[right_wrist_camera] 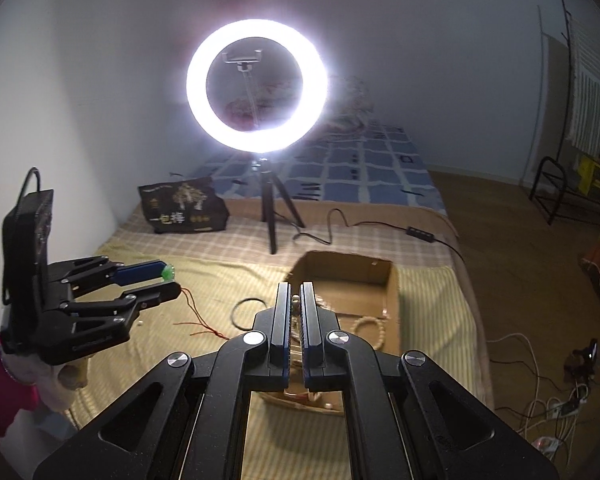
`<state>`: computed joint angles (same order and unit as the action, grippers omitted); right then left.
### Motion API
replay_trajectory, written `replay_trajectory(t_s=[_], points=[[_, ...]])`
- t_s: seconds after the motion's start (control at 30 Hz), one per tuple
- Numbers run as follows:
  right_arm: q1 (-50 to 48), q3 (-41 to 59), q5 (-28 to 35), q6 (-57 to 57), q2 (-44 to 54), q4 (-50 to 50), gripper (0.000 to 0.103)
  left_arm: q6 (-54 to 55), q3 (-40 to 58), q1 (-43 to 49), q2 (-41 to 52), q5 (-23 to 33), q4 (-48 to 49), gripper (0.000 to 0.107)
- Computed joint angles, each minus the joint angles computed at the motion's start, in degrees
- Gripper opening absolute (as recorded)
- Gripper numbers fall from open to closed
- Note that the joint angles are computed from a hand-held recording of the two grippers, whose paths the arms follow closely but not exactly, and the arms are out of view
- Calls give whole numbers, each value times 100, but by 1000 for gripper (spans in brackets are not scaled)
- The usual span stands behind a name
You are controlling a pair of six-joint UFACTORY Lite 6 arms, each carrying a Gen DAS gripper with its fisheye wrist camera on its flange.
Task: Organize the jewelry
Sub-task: 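Lift and carry the jade pendant with left tool while right tool carries the pearl strand into the box, then open right tool to drop the pearl strand while left tool releases the jade pendant in the box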
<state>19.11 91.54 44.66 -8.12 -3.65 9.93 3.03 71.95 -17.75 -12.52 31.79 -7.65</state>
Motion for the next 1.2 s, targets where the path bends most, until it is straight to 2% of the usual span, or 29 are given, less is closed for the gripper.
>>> replay_trajectory(t_s=[0.4, 0.8, 1.2], points=[[-901, -929, -260, -916, -86, 760, 3, -1169, 838, -925, 1306, -316, 839, 32], [-1361, -1972, -633, -1607, -71, 1473, 3, -1226, 1798, -1051, 2707, -428, 581, 32], [-1368, -2370, -901, -1991, 254, 1910, 3, -1268, 2466, -1069, 3691, -349, 521, 32]])
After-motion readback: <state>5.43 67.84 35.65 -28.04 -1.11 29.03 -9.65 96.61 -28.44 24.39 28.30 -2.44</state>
